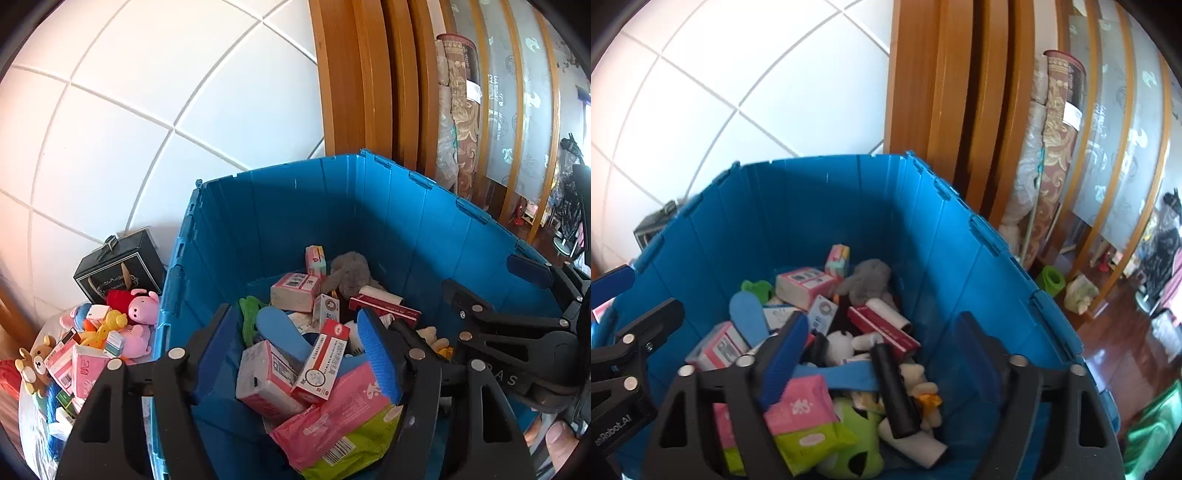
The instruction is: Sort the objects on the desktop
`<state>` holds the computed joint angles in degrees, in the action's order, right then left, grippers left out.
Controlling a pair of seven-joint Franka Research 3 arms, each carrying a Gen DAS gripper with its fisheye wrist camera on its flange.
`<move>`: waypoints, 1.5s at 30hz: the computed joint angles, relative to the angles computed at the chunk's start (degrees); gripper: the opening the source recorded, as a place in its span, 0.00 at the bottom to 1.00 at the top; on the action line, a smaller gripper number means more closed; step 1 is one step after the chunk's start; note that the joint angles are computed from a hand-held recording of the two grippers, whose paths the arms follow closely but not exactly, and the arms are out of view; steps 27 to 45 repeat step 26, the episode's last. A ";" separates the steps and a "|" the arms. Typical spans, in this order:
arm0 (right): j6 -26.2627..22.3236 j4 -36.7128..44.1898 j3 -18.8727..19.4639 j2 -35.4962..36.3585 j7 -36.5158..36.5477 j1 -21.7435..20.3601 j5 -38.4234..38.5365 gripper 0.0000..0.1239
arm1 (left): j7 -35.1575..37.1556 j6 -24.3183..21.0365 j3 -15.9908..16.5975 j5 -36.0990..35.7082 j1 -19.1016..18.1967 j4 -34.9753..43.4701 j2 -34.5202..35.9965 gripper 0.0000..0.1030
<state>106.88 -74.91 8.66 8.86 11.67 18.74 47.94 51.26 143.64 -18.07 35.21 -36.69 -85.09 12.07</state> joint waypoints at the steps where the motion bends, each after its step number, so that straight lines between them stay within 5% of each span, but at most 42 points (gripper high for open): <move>1: -2.44 2.10 -0.04 1.27 0.88 -0.27 0.10 0.80 | -0.71 0.58 0.02 -0.61 0.27 -0.89 -0.67 0.65; 6: -9.87 7.22 0.42 4.25 1.93 -2.18 1.29 0.83 | -1.25 2.26 -0.66 -5.30 2.34 -5.22 -4.19 0.65; 10: -8.27 2.66 -0.22 0.91 -1.95 -3.39 3.30 0.83 | -6.97 3.82 -0.59 1.35 2.51 -9.00 -7.39 0.65; 17: -9.24 2.25 -1.83 -0.14 -2.47 -5.20 5.70 0.83 | -6.18 8.77 -2.21 0.23 5.05 -14.20 -11.42 0.65; 45: -6.90 -0.65 -2.74 -2.26 -4.89 -5.41 5.23 0.83 | -7.87 8.72 -3.50 0.62 6.12 -16.24 -13.62 0.65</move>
